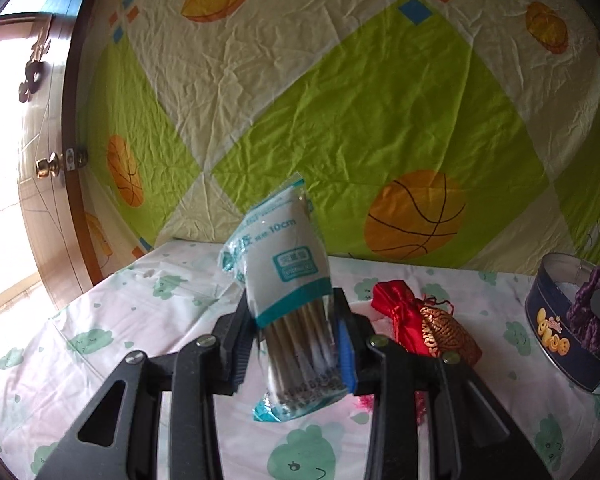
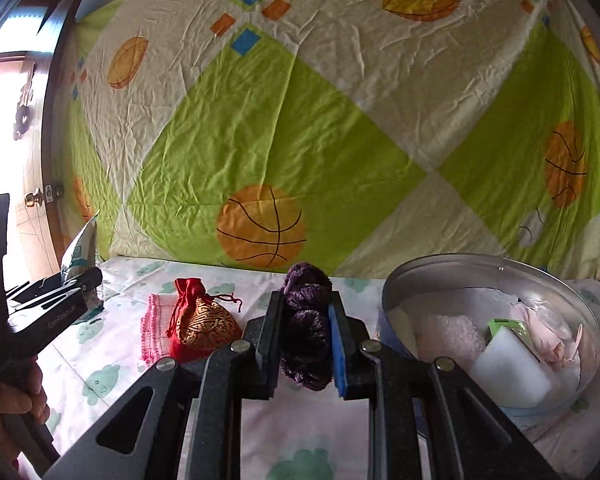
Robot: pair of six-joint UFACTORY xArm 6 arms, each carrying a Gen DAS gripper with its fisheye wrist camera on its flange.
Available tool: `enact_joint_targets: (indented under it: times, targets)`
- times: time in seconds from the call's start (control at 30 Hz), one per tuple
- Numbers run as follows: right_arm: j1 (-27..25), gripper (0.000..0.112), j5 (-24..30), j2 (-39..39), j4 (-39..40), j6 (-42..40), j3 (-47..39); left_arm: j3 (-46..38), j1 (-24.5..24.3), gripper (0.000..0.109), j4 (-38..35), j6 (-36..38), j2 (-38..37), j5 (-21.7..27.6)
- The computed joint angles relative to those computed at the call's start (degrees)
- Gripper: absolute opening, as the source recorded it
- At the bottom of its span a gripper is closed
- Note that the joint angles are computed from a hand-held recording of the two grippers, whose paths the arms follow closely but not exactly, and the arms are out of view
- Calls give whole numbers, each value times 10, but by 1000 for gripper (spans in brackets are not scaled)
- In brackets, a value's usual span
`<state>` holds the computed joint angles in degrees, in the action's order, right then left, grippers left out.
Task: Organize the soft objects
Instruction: 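Carry the cotton-swab pack and purple scrunchie over the blue tin with both grippers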
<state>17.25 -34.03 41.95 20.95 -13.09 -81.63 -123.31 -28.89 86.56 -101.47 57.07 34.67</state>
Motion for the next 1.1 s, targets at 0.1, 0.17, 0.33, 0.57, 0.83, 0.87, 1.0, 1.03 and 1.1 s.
enact_joint_targets:
  times: [0.1,0.17,0.33,0.57,0.83,0.87,1.0,1.03,1.1]
  targets:
    - [1,22,-10,-5,2,5,12,0,-4,35,6,4,-1,12]
    - [5,22,-15,-5,3,0,14,1,-5,35,3,0,-2,18]
    - [3,22,-28,-16,-22,12,38,16,-10,35,13,-28,-11,21]
    - [-5,22,-54,-34,-35,13,75,-7,-26,35,6,-11,3,19]
    - [-24,22,-71,-49,-44,17,103,-41,-41,35,-20,19,24,17]
    - [-28,22,-74,-51,-46,17,107,-46,-44,35,-23,22,27,17]
    - [-36,22,-82,-56,-49,15,116,-67,-52,35,-34,38,40,18]
    - [-38,22,-84,-57,-50,14,119,-73,-54,35,-38,43,44,18]
    - [-42,22,-89,-60,-55,15,124,-91,-59,35,-48,57,55,19]
